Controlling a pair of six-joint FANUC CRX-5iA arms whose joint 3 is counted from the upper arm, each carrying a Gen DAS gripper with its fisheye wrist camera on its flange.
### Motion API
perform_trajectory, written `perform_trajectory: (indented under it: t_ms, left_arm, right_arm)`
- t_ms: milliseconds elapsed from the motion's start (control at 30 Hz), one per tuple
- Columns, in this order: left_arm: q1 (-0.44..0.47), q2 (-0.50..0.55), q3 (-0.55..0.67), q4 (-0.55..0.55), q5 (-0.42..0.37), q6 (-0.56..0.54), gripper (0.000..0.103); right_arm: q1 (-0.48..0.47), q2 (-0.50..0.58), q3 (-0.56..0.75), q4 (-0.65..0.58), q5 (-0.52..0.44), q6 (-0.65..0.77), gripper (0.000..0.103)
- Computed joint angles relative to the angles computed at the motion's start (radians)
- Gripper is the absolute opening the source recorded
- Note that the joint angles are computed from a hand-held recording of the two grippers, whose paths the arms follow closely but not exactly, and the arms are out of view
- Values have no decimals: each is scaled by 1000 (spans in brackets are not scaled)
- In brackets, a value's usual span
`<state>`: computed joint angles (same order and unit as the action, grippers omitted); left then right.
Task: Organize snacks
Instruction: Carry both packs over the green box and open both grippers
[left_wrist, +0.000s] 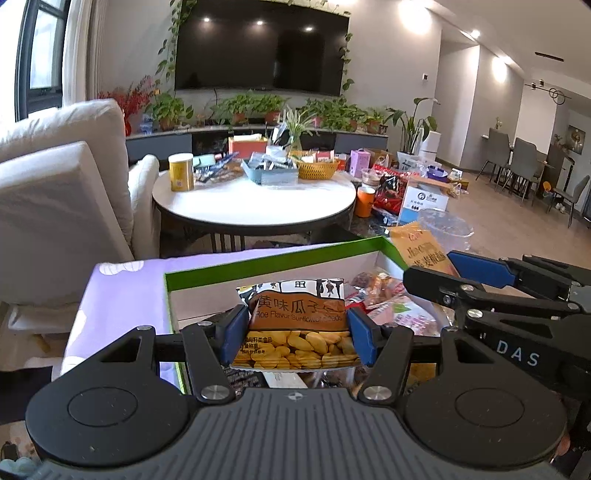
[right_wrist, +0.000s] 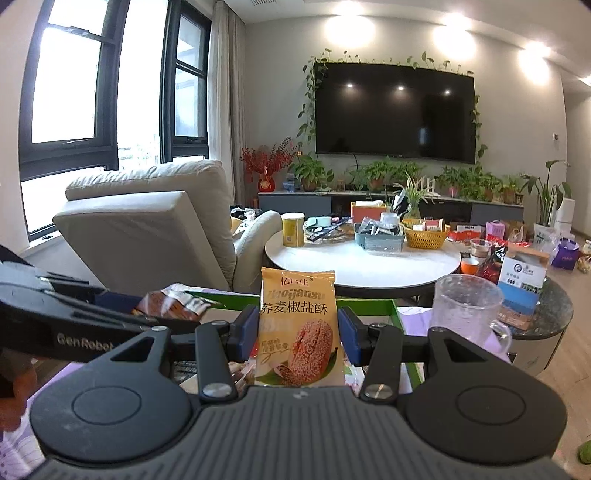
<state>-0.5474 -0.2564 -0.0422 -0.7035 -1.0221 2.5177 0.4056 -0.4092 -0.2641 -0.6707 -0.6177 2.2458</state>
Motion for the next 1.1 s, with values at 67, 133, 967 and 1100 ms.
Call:
perform_trajectory:
  t_ms: [67,133,967,1100]
  left_arm:
    - [38,12,-4,28,22,-10,56]
    - [78,18,-14,61,56,-23,56]
    - [80,61,3,9,63,11,57]
    - [49,62,17,-19,30,11,57]
  right_arm:
    - [29,28,10,37,22,-46,55]
    - [30,64,32,37,18,-55,55]
    - [49,147,83,69,44,-156,71]
    - [55,131,76,82,43,-164,71]
